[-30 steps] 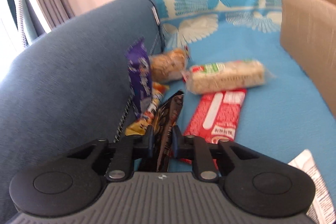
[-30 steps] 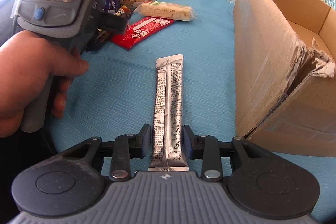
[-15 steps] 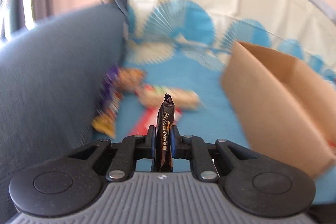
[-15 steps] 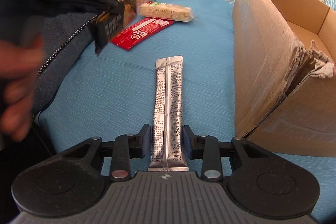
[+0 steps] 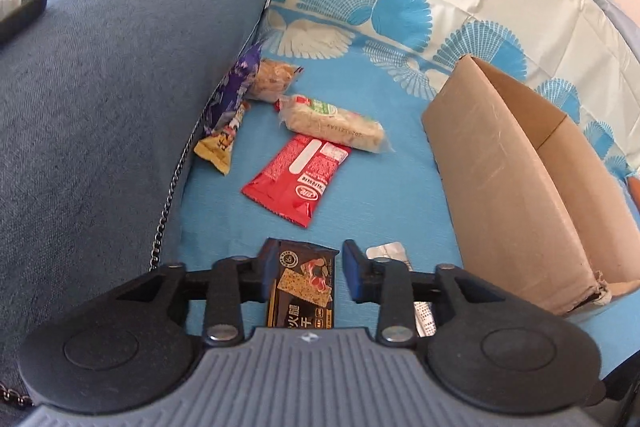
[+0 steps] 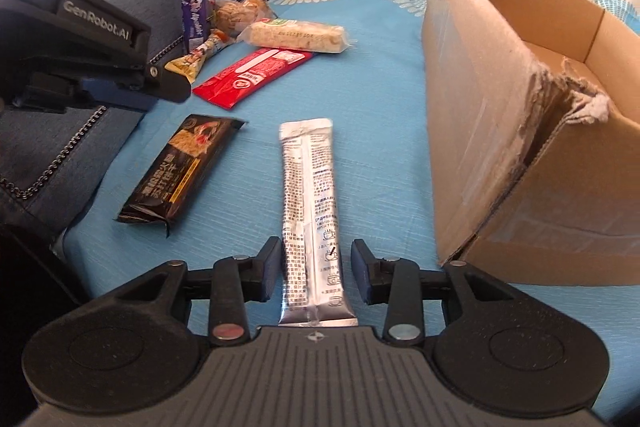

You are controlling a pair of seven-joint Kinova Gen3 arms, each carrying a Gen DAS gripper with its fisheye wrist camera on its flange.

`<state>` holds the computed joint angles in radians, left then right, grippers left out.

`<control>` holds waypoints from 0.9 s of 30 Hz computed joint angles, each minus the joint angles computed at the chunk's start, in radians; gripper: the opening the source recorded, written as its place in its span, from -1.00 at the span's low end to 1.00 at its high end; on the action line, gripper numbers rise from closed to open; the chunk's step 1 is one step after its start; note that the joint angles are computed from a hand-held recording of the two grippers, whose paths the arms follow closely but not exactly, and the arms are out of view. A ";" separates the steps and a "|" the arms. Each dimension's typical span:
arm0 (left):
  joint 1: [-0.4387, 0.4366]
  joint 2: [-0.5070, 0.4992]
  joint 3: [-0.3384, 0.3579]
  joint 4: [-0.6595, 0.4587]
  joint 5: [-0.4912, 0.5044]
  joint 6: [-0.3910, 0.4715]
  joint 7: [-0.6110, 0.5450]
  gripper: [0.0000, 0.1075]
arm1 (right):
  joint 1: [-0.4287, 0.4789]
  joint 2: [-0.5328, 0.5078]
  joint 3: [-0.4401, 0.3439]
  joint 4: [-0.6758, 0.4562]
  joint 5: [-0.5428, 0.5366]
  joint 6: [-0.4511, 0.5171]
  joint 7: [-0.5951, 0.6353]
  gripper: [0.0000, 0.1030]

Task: Organize snacks
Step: 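Lift the silver packet with the right tool while the left tool lifts the dark cracker bar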

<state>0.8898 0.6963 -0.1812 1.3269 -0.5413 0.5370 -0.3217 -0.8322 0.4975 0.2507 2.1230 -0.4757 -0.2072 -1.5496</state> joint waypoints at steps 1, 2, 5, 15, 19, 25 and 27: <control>0.001 0.007 0.009 -0.017 -0.004 0.024 -0.016 -0.11 | 0.000 0.000 0.002 0.000 0.004 0.002 -0.010 -0.23; -0.015 0.020 0.036 -0.048 -0.002 0.064 -0.048 -0.06 | 0.018 -0.003 -0.011 -0.001 0.023 0.006 -0.031 -0.23; -0.103 0.066 0.175 -0.150 0.013 0.186 -0.170 0.07 | 0.054 -0.005 -0.041 -0.008 0.025 0.015 -0.025 -0.23; -0.092 0.217 0.153 -0.451 0.180 0.493 -0.461 0.20 | -0.024 -0.008 0.047 -0.024 0.057 0.077 -0.007 -0.38; -0.103 0.209 0.147 -0.434 0.204 0.476 -0.454 -0.20 | -0.032 -0.021 0.064 -0.040 0.093 0.138 -0.044 -0.37; -0.154 0.170 0.177 -0.381 0.263 0.423 -0.458 -0.20 | 0.017 -0.021 0.013 -0.027 0.161 0.091 -0.103 -0.26; -0.182 0.150 0.195 -0.352 0.297 0.411 -0.472 -0.20 | 0.043 -0.013 -0.011 -0.031 0.173 0.084 -0.110 -0.26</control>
<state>0.7075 0.8460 0.0141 0.9747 -0.2442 0.9477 -0.7942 -0.7893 0.4844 0.2401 2.0918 -0.3027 -0.1229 -1.6594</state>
